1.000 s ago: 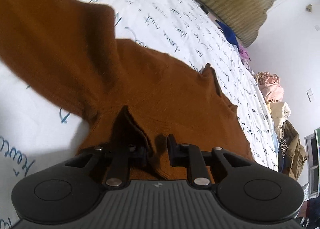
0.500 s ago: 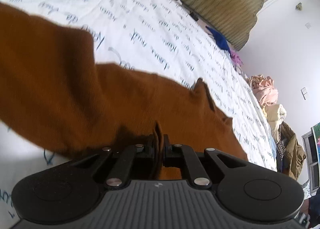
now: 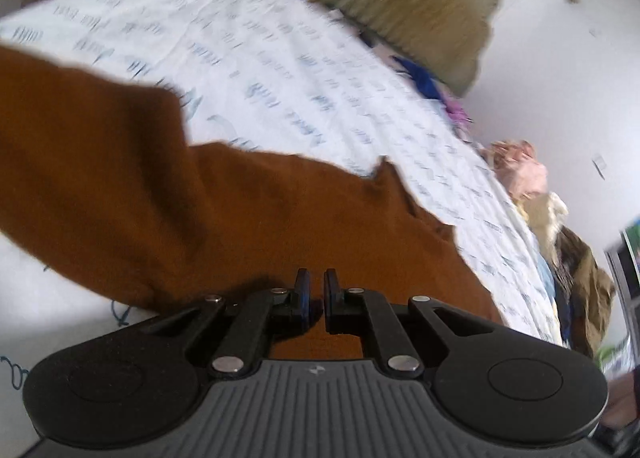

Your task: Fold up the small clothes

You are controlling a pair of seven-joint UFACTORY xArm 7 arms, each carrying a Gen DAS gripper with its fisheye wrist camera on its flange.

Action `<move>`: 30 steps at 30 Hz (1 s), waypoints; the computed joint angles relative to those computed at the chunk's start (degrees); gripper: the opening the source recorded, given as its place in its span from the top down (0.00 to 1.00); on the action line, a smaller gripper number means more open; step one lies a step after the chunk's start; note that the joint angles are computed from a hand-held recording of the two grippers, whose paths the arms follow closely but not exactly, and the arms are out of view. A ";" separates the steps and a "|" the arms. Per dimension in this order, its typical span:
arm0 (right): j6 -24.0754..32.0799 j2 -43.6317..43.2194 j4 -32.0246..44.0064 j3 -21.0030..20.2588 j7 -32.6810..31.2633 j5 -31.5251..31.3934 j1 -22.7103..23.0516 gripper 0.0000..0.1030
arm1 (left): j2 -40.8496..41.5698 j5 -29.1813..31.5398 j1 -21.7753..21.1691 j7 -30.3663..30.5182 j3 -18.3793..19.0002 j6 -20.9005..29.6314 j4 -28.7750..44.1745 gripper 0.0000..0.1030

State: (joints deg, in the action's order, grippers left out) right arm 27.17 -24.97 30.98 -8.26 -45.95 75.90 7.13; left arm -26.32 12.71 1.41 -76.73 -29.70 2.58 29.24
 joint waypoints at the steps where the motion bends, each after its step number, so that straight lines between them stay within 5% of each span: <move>1: 1.23 -1.57 -0.01 -0.14 0.33 -1.65 -0.36 0.85 | -0.15 0.40 -0.52 0.70 0.01 0.36 0.55 0.93; 4: 0.44 -2.83 2.17 0.91 -3.60 1.00 0.56 0.85 | -0.30 3.48 2.70 -0.23 -4.90 3.33 4.26 0.93; 8: -4.13 9.40 12.24 2.72 -3.84 -0.26 2.88 0.85 | 0.28 10.16 6.61 -1.98 -10.73 5.01 8.64 0.93; 13: -0.32 23.35 20.46 4.65 1.62 -0.44 -0.72 0.86 | 9.60 14.65 4.67 -0.78 -9.57 5.37 11.62 0.93; 14: -2.93 25.05 21.13 5.46 2.97 -1.85 -1.37 1.00 | 11.29 16.48 4.65 -2.35 -9.27 7.24 12.31 0.93; 15: -3.14 26.45 21.54 4.77 4.66 -2.38 -2.01 1.00 | 12.28 16.23 6.44 -2.99 -10.30 7.01 11.79 0.93; 17: 2.93 28.25 23.00 4.92 4.07 0.66 -6.47 1.00 | 12.77 18.79 7.16 -7.82 -8.09 -0.65 8.36 0.93; 20: 0.83 26.37 22.49 6.45 4.43 -3.04 -8.25 0.98 | 12.00 16.36 5.68 -7.24 -4.24 -5.42 5.33 0.93; 21: 0.56 24.90 21.90 6.89 2.60 -2.04 -8.53 0.86 | 11.39 15.47 4.91 -6.11 -3.44 -5.15 4.91 0.93; 23: 5.49 21.45 20.32 6.35 -2.14 1.79 -9.03 0.86 | 10.36 13.60 2.57 -3.43 -1.66 -4.07 4.41 0.93; 26: 8.67 16.21 16.51 6.57 -6.52 1.24 -7.27 0.86 | 7.20 12.88 2.87 -2.15 -3.40 0.76 4.13 0.93; 30: 9.07 13.82 12.15 7.72 -6.55 -2.09 -3.60 0.86 | 6.27 11.31 2.33 -2.64 -2.34 -1.98 1.55 0.93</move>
State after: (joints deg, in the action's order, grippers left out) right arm 36.24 -11.16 43.13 -0.55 -52.51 73.82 3.53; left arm -20.05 24.02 3.74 -79.37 -32.04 0.60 30.78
